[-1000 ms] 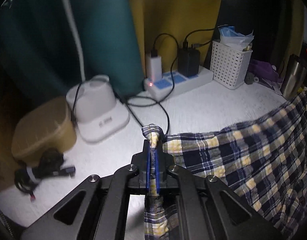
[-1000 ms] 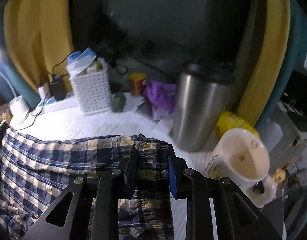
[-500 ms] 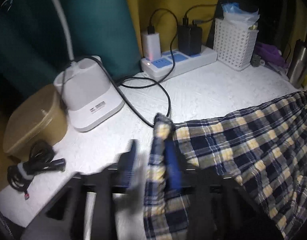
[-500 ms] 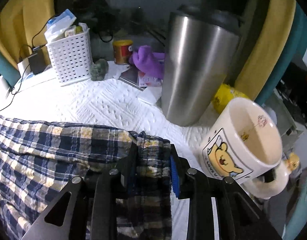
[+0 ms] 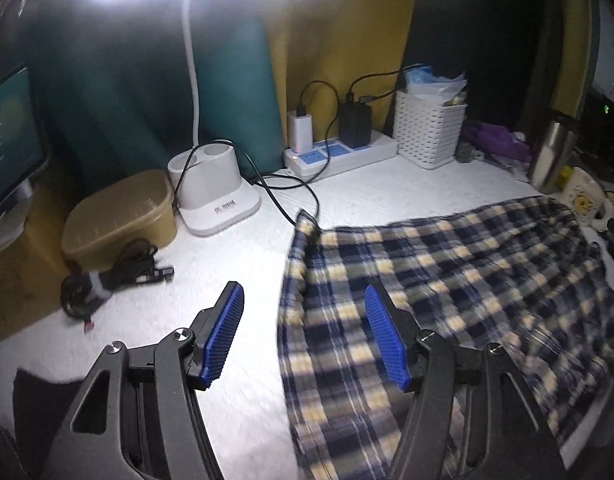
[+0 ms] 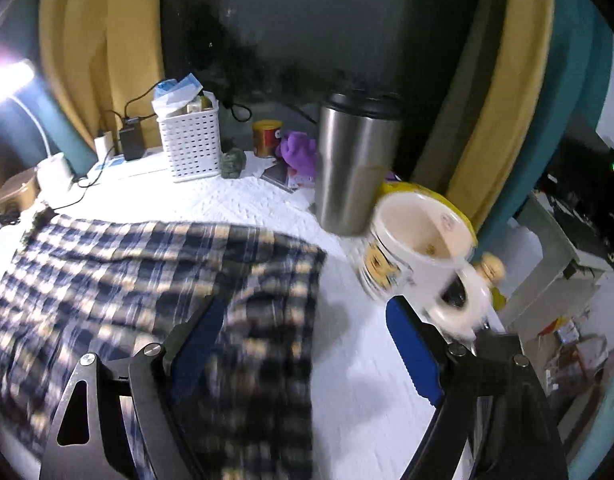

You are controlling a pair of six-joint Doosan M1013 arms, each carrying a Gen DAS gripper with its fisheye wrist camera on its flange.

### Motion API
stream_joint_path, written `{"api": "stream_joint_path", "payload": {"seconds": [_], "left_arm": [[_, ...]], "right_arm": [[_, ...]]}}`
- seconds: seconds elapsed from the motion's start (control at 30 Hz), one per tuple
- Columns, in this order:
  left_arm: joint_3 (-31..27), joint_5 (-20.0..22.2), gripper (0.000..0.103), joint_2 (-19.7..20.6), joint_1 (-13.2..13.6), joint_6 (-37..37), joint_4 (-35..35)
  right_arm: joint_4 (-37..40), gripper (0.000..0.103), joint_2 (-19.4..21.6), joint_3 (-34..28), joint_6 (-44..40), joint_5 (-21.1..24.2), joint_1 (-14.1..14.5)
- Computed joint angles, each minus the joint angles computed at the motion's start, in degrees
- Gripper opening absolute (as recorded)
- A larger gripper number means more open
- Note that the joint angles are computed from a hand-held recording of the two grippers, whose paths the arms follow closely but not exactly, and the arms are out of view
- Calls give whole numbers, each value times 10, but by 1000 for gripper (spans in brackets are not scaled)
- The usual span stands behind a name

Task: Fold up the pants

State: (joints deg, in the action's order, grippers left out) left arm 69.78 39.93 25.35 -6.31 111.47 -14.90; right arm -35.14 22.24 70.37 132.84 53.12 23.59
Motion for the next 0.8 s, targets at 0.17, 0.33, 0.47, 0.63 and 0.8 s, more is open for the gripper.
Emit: {"api": "stream_joint_path", "payload": {"seconds": [0.17,0.33,0.47,0.63,0.8], "left_arm": [[57,-17,64,-38,0,21,-37],[107,-25,65,-67,1,41,-64],[143,-28,71,-90,3,58,-77],[184,-30,73,-113,10,73,-96],[215,-21,73,-129,9,117,-108]], "right_arm": [[13,84,-42,68,21,-13,12],[55,66,-65,114,15,-34,18],[81,66,-74,135,-3,-57,25],[78,32,-66,138,-12,-49,37],[27,4,-76,147,38,-42,47]]}}
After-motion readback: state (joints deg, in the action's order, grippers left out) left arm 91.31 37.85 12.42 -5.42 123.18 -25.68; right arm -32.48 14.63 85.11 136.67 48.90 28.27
